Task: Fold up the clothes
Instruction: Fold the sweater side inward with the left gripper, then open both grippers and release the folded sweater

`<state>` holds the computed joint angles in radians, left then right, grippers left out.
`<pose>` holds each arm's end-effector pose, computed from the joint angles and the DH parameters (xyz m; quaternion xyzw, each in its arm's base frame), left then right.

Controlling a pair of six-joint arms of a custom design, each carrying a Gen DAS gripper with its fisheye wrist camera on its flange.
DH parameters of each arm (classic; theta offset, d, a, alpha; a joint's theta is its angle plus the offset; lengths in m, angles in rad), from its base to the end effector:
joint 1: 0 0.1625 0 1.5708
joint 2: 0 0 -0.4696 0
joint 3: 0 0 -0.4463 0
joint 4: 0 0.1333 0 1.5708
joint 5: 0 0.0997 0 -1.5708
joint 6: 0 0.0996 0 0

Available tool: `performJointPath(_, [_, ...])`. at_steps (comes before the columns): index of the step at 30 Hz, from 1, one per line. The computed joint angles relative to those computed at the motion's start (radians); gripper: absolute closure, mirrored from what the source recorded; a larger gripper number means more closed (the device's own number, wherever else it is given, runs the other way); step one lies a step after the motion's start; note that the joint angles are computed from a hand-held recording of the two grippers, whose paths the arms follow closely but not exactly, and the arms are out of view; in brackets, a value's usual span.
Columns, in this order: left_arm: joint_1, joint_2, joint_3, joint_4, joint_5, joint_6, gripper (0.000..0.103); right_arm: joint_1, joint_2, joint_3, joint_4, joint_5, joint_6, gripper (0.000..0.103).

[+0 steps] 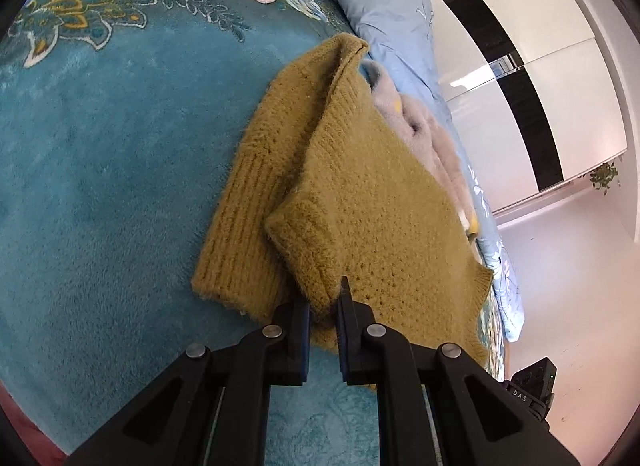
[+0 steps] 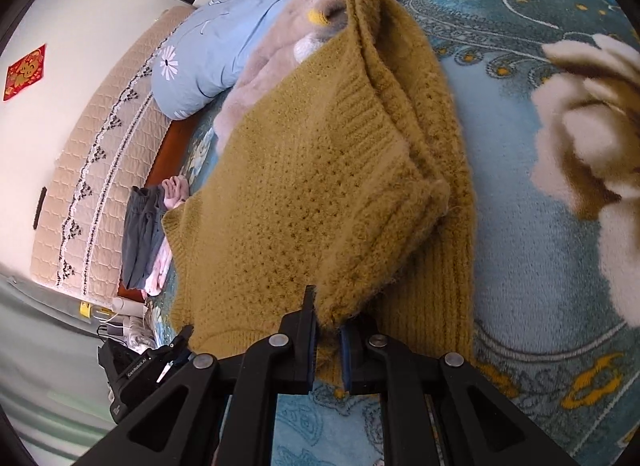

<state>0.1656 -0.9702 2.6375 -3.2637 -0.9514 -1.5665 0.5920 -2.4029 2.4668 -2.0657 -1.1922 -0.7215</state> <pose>-0.2882 -0.2419 0.0272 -0.0806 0.9489 -0.3047 0.0137 -0.0938 -0.2681 0.4078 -0.0832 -0.9567 0.2767 0.0365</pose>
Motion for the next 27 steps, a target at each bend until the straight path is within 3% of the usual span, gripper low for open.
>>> performJointPath(8, [-0.028,-0.005,0.054,-0.092,0.014,0.013,0.088,0.014,-0.009,-0.008,0.007,-0.026,0.048,0.091])
performJointPath(12, [-0.063,-0.097,0.099,-0.022,0.056,-0.023,0.078,-0.003,-0.047,-0.028,0.025,-0.015,0.057,0.083])
performJointPath(14, [-0.070,-0.108,0.099,-0.002,0.092,-0.018,0.070,-0.081,-0.092,-0.040,0.058,0.076,0.011,0.076])
performJointPath(17, [-0.057,-0.195,0.103,0.105,0.132,0.002,0.061,-0.212,-0.154,-0.063,0.131,0.224,-0.070,0.049])
performJointPath(20, [-0.032,-0.194,0.092,0.125,0.128,0.001,0.058,-0.310,-0.156,-0.081,0.191,0.306,-0.127,0.044])
performJointPath(23, [0.007,-0.189,0.129,0.031,0.096,-0.029,0.058,-0.305,-0.069,-0.102,0.219,0.281,-0.102,0.043])
performJointPath(25, [0.038,-0.130,0.145,-0.133,0.063,0.019,0.058,-0.287,-0.004,-0.114,0.226,0.254,-0.073,0.043])
performJointPath(27, [0.035,-0.077,0.141,-0.198,0.048,0.028,0.058,-0.280,0.018,-0.116,0.216,0.256,-0.068,0.042])
